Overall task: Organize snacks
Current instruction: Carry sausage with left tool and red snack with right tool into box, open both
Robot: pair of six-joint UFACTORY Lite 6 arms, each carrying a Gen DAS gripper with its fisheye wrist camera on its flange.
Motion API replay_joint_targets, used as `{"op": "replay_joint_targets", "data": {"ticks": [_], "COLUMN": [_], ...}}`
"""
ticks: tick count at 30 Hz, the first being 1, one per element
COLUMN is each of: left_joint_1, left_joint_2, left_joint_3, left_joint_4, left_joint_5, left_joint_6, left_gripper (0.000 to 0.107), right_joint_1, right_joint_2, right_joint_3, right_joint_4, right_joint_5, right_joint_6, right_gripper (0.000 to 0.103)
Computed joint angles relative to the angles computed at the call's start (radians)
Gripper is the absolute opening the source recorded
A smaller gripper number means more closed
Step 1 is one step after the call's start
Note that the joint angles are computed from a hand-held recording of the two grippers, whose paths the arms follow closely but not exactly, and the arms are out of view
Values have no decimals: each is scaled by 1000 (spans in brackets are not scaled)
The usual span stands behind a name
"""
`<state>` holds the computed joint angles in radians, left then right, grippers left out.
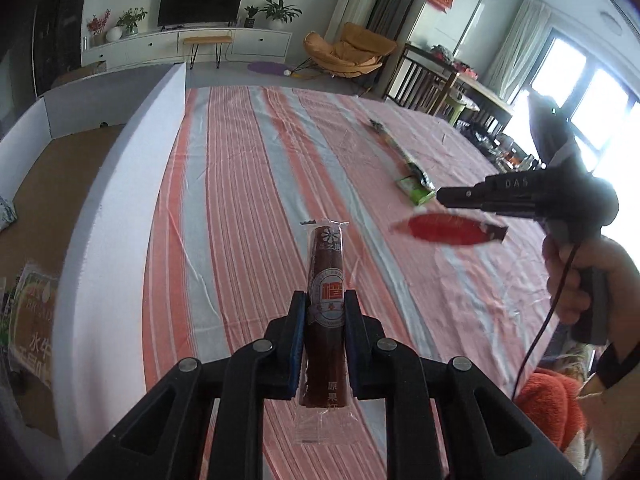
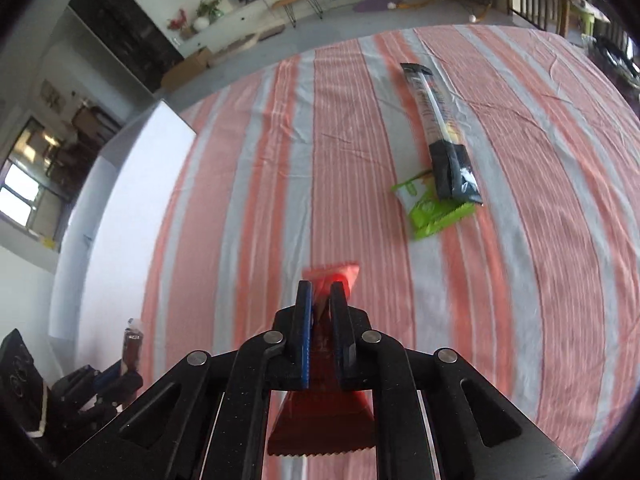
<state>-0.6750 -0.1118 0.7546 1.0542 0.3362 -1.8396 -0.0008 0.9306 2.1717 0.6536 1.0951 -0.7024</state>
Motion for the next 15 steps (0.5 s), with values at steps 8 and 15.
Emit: {"op": "replay_joint_targets", "data": {"ticks": [8,15], "left_joint_1": [-5,-128], "left_joint_2": [-541,-745], "left_joint_3": [-169,-236], "left_joint_4": [-259,-228], "left_joint_5": [311,556], "left_joint_6": [285,265], "left_gripper": [17,17], "right_joint_1": [165,162], "right_joint_2": [-269,-278], "right_joint_3": [-341,-577], "right_joint_4": [-205,-399], "right_joint_5": [-224,-311], "right_joint_6": [75,266], "right_gripper": [40,70]}}
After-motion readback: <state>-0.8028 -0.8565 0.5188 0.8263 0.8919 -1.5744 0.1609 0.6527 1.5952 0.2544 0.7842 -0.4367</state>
